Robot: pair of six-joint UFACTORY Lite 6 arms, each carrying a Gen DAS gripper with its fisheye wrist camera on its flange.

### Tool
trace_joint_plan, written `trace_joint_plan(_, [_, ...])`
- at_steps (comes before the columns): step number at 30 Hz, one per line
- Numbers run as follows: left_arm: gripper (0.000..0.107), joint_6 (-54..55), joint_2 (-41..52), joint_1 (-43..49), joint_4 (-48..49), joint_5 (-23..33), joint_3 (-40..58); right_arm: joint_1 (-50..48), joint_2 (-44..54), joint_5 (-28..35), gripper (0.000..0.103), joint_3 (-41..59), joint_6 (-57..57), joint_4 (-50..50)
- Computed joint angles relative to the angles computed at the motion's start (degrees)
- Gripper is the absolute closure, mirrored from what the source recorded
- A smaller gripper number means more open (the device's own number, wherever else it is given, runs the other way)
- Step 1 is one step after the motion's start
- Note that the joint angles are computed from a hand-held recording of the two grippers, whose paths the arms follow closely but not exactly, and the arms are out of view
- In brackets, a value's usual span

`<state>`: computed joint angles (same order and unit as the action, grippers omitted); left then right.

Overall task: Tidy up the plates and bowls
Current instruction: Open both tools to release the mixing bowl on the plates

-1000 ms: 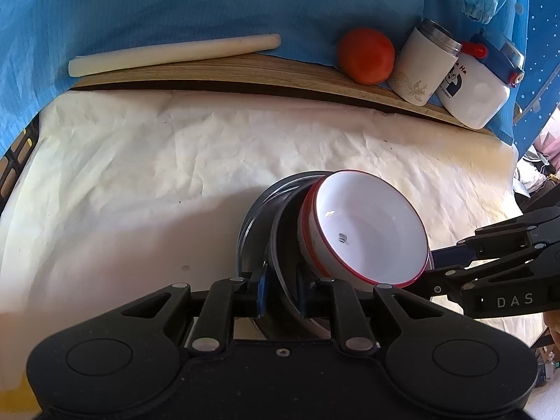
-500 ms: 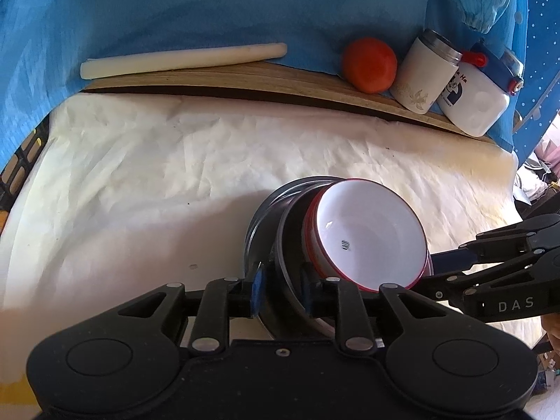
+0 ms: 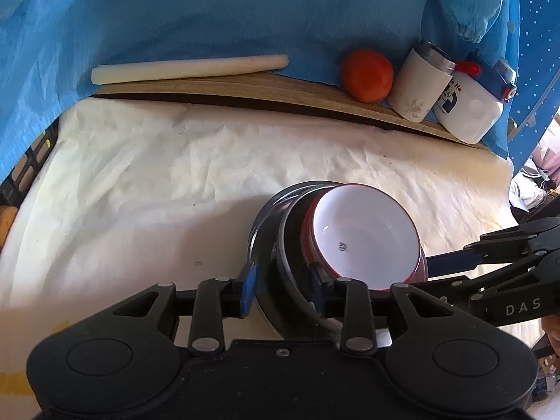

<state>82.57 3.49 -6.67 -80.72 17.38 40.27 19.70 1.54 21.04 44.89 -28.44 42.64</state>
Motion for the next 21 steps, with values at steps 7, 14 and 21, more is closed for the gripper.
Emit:
trace_joint_plan(7, [0.052,7.1,-3.7,1.7,-7.6,0.7,-3.6,1.2,-3.4,-1.1,0.039,-2.3,2.3,-1.1])
trace_joint_plan(14, [0.024,23.2,-10.7,2.7,-24.7,1.0,-10.1,1.6,-9.1,-3.4,0.019,-7.5,-2.9,5.0])
trace_joint_plan(21, [0.007,40.8,-21.1,3.0,-45.2,3.9,-20.2,0.8,-18.2,-5.6,0.006,-15.7,-15.4,19.0])
